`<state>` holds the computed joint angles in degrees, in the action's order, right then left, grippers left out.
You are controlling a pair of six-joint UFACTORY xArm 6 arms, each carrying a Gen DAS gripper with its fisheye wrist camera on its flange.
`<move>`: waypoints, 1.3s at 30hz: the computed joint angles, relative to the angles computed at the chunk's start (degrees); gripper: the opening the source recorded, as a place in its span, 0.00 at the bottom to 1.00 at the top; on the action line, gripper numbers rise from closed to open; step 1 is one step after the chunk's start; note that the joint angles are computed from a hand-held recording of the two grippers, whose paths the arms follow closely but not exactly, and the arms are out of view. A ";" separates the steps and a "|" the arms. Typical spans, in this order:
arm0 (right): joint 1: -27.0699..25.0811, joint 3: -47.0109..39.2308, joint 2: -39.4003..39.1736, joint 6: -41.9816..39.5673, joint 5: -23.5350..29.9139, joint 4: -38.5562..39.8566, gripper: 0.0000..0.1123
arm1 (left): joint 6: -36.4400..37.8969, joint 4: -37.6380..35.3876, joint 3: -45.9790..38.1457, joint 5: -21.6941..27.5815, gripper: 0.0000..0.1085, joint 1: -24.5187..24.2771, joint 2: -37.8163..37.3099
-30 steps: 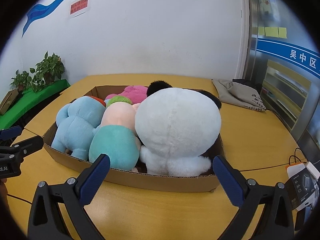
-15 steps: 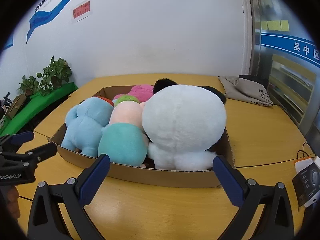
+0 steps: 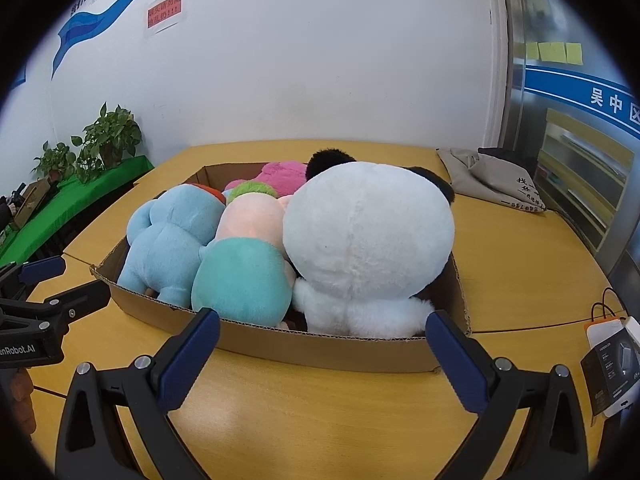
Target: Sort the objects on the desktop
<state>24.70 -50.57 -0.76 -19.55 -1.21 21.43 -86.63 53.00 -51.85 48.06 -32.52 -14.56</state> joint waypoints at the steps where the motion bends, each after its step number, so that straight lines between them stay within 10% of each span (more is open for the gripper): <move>1: -0.08 -0.08 0.09 0.19 0.09 -0.19 0.91 | 0.01 -0.08 0.02 -0.05 0.95 0.04 0.01; 27: 0.06 0.37 -1.11 -7.06 3.70 6.69 0.91 | 5.31 -4.25 5.87 -9.70 0.95 1.28 -2.00; 33: -0.73 7.65 -10.06 -30.46 15.14 26.12 0.91 | 19.48 -15.73 16.49 -19.86 0.95 -0.35 -6.76; 39: -0.66 22.68 -20.73 -30.78 24.64 13.01 0.91 | 43.61 -32.40 20.70 -27.45 0.95 -5.07 -6.16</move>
<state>24.04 -27.89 -21.49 -50.33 23.43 34.44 -43.03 20.60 -31.15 20.60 -37.59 -20.72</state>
